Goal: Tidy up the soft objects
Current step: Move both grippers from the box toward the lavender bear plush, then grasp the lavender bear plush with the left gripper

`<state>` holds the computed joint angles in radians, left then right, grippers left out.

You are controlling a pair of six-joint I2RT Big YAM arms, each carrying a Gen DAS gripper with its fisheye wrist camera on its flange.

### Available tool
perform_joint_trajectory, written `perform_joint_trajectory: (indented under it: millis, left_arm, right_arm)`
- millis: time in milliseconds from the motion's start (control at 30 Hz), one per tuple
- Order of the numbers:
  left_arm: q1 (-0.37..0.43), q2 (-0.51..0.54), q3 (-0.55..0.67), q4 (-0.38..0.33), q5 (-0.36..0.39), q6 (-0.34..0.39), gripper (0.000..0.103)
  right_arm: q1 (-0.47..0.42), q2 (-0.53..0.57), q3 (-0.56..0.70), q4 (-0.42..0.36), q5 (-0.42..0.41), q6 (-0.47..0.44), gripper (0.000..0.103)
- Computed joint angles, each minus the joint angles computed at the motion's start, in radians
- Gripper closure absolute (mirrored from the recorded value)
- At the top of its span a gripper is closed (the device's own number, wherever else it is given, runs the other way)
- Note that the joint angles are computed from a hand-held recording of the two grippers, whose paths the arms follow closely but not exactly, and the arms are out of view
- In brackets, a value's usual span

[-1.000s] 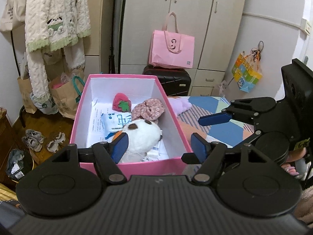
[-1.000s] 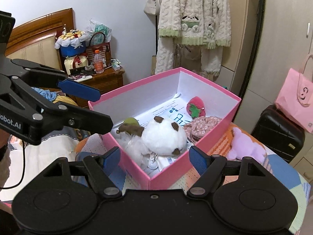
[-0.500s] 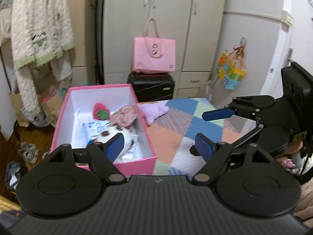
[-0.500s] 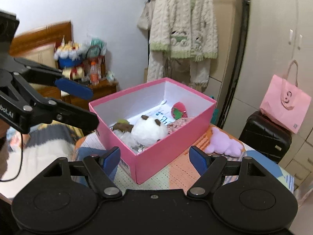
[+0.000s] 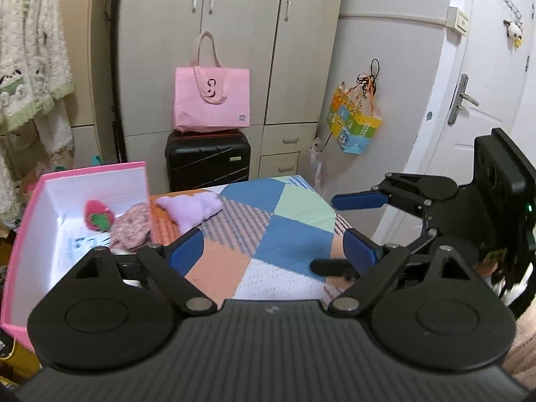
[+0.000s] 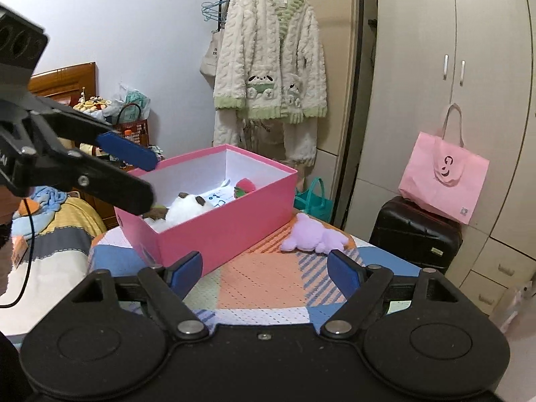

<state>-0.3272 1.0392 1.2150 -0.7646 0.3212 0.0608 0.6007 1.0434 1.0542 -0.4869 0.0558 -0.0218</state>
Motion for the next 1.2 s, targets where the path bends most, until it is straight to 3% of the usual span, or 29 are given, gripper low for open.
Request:
perform_joint_trajectory:
  millis: [333, 567, 733, 833, 1067, 1133, 1200]
  left_arm:
    - [-0.072, 0.220, 0.065, 0.122, -0.125, -0.133, 0.009]
    - [-0.088, 0.391, 0.159, 0.196, -0.299, -0.235, 0.008]
    - [-0.076, 0.466, 0.190, 0.211, -0.341, -0.339, 0.008]
    - [-0.079, 0.500, 0.208, 0.222, -0.369, -0.347, 0.009]
    - [-0.100, 0.595, 0.308, 0.171, -0.459, -0.357, 0.011]
    - [-0.087, 0.620, 0.341, 0.139, -0.445, -0.394, 0.012]
    - [-0.065, 0.655, 0.387, 0.090, -0.381, -0.460, 0.012]
  right_arm:
    - [-0.154, 0.142, 0.002, 0.138, -0.194, -0.155, 0.013]
    - [-0.258, 0.343, 0.135, 0.122, -0.318, -0.274, 0.013]
    - [-0.306, 0.474, 0.244, 0.095, -0.407, -0.235, 0.013]
    - [-0.321, 0.525, 0.280, 0.094, -0.458, -0.247, 0.013]
    - [-0.309, 0.638, 0.385, 0.044, -0.466, -0.392, 0.013]
    - [-0.309, 0.668, 0.420, 0.021, -0.477, -0.396, 0.013]
    - [-0.313, 0.695, 0.451, 0.006, -0.493, -0.393, 0.013]
